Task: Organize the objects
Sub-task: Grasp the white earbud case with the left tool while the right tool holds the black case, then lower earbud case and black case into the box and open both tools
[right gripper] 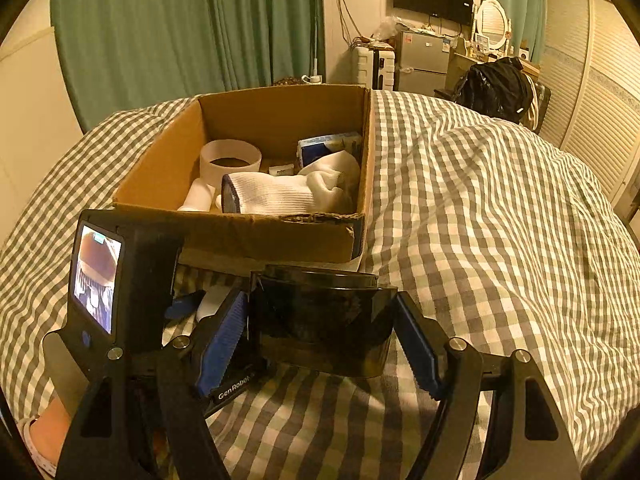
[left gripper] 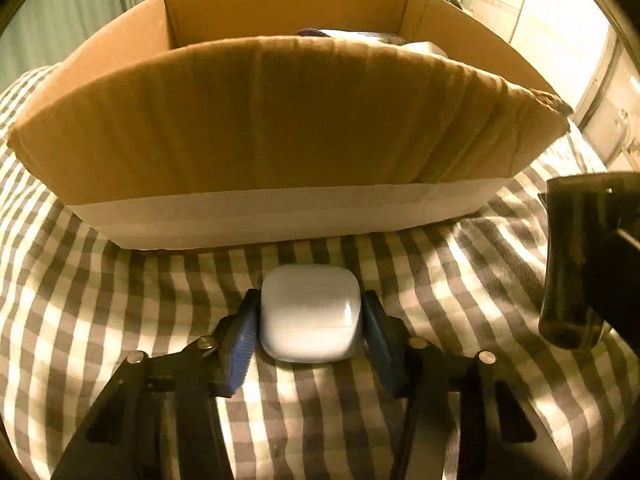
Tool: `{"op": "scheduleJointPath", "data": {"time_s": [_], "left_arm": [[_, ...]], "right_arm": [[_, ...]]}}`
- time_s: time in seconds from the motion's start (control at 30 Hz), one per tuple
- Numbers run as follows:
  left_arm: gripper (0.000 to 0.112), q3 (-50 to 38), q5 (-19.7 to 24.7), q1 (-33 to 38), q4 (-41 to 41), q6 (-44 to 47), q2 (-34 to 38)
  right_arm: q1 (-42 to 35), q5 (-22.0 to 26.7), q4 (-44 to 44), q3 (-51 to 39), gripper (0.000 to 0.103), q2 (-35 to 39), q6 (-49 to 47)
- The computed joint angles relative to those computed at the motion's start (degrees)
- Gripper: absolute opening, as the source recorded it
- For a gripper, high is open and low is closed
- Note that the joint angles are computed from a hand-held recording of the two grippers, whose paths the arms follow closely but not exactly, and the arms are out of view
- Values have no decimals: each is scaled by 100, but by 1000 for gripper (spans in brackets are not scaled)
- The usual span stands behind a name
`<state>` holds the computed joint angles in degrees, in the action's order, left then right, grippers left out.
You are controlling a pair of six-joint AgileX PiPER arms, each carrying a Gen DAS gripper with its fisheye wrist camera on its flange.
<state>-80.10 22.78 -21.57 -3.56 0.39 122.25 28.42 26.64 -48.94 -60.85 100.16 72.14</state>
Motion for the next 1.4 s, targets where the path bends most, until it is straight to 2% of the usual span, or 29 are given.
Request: {"op": "scheduleJointPath", "data": {"time_s": [0.13, 0.23, 0.6, 0.67, 0.73, 0.87, 1.2, 1.23, 1.4], "left_arm": [[51, 146, 192, 160, -523, 450, -193], [51, 373, 304, 232, -548, 520, -448], [51, 1667, -57, 362, -640, 690, -1915], [51, 1960, -129, 383, -735, 794, -2287], [51, 2131, -231, 149, -440, 349, -2556], [51, 2411, -193, 203, -404, 311, -3121], [51, 2030, 190, 281, -234, 262, -3967], [51, 1929, 230, 291, -233, 295, -4018], [51, 1453, 330, 345, -175, 359, -4031]], "right_arm": [[72, 24, -70, 47, 73, -61, 107], [122, 63, -103, 83, 73, -133, 183], [548, 468, -457, 334, 73, -598, 763], [693, 623, -540, 387, 72, -729, 896], [881, 838, -636, 423, 72, -880, 1024], [1219, 1205, -768, 453, 72, -1168, 1203], [2083, 2328, -1019, 222, 69, -1825, 1174], [2140, 2415, -1043, 134, 62, -1865, 1100], [2228, 2650, -1099, -358, 62, -1824, 666]]}}
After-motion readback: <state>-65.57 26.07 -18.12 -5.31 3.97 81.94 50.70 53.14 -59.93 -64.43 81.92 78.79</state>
